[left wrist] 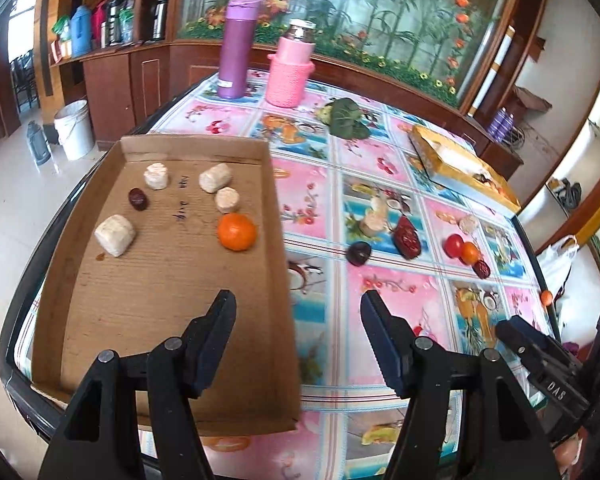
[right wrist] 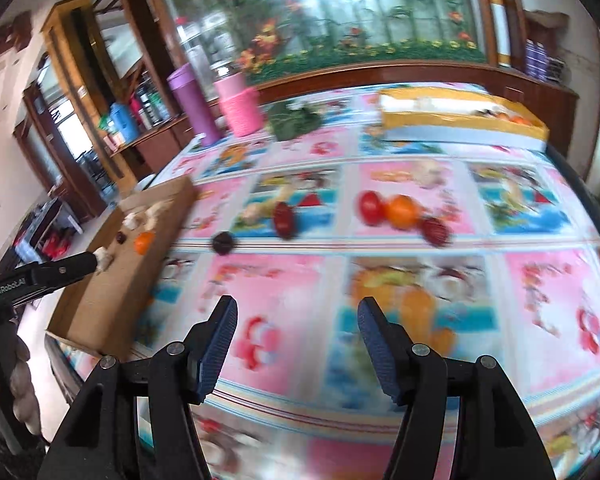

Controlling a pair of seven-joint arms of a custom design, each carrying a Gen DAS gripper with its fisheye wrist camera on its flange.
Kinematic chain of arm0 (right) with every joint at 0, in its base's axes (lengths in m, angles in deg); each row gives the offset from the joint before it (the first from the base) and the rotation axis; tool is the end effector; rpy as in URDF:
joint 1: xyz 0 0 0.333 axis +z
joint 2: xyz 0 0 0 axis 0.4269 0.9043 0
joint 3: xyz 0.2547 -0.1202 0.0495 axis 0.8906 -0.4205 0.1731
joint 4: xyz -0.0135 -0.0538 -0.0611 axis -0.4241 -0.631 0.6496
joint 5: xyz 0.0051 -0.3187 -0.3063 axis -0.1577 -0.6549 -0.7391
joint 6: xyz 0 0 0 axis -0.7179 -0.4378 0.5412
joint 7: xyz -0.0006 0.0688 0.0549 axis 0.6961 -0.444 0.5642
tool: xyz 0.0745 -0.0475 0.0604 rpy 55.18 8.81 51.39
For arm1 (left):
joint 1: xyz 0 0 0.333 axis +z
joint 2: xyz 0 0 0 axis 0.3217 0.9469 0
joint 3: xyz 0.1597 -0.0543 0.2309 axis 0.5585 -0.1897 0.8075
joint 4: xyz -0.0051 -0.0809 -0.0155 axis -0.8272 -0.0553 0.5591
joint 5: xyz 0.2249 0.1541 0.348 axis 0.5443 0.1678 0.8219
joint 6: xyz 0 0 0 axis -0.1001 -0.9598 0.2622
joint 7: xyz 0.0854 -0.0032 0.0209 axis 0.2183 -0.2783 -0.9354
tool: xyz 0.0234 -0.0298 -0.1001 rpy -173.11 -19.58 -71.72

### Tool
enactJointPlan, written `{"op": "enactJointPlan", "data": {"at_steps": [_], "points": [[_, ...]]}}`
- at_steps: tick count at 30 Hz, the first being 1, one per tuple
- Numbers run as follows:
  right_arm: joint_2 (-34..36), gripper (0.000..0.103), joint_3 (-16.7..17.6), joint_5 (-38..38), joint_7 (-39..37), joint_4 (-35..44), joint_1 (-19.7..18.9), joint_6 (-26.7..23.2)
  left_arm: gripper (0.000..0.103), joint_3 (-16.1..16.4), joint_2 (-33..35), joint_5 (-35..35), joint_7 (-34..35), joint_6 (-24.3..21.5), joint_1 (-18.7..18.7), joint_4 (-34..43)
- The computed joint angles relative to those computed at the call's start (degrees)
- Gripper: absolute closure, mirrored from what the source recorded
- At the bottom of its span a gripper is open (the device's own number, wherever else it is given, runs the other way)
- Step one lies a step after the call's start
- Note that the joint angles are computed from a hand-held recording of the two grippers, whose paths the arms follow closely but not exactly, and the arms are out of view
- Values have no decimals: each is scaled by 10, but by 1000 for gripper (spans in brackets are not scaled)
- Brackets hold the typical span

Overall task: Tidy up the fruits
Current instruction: 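Move both open tools back over the fruits on the table, then grasp a red date with the left tool while the right tool grasps another date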

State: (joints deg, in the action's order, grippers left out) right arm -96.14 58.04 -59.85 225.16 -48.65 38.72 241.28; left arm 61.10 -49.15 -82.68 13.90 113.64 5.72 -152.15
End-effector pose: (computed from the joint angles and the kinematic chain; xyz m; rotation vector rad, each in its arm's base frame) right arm 0.4509 0.3064 0.4308 -1.5188 1.8150 -0.4789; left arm 0.5284 -0.2240 0.4699 -1.7950 2.0300 -0.9299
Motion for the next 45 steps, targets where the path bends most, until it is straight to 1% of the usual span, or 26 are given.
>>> {"op": "enactJointPlan", "data": {"at_steps": [3, 6, 10, 13, 15, 16, 17, 19, 22, 23, 24, 28, 30, 32, 33, 34, 35, 36, 37, 40, 45], "points": [[-67, 36, -7, 13, 13, -66, -8, -17, 38, -11, 9, 19, -2, -3, -3, 7], [-123, 36, -17, 50, -4, -119, -12, -45, 38, -17, 31, 28, 0, -17, -9, 27], [-173, 36, -28, 96, -32, -167, -23, -65, 38, -25, 69, 31, 17, -33, -20, 66], [-183, 36, -35, 123, -58, -180, -33, -55, 38, -34, 115, 42, 29, -39, -27, 116], [-168, 36, -39, 136, -83, -169, -39, -41, 38, -40, 156, 49, 40, -38, -33, 157], [-154, 36, -41, 142, -96, -159, -41, -32, 38, -42, 179, 64, 33, -44, -36, 182], [-134, 36, -43, 148, -110, -143, -43, -21, 38, -42, 206, 79, 25, -55, -40, 212], [-88, 36, -44, 154, -139, -102, -49, -10, 38, -47, 246, 76, 36, -64, -43, 255], [-21, 36, -32, 127, -167, -33, -65, -21, 42, -39, 294, 110, 13, -78, -59, 309], [1, 37, -35, 120, -176, -11, -63, -26, 46, -39, 308, 115, 11, -84, -61, 326], [18, 37, -41, 118, -186, 4, -58, -28, 49, -36, 318, 123, 6, -92, -64, 339], [70, 43, -66, 114, -220, 48, -33, -36, 49, -26, 346, 152, -17, -109, -75, 370], [85, 49, -78, 120, -233, 59, -22, -39, 49, -26, 360, 154, -21, -118, -76, 385], [97, 51, -88, 129, -245, 66, -12, -38, 50, -24, 369, 160, -27, -120, -78, 392], [102, 52, -91, 126, -244, 70, -9, -38, 52, -20, 369, 170, -34, -108, -81, 389], [105, 54, -93, 119, -240, 72, -7, -40, 55, -17, 370, 178, -39, -106, -84, 389], [108, 56, -94, 115, -238, 75, -5, -42, 67, -9, 369, 195, -53, -102, -92, 387], [110, 58, -95, 105, -231, 78, -4, -45, 76, -6, 369, 205, -60, -100, -95, 386], [112, 65, -97, 98, -229, 80, -2, -46, 76, -7, 369, 209, -60, -99, -94, 386], [116, 76, -100, 91, -230, 86, 4, -53, 77, -19, 358, 194, -53, -90, -82, 370], [106, 76, -102, 88, -218, 78, 10, -53, 76, -36, 306, 158, -31, -52, -62, 311]]}}
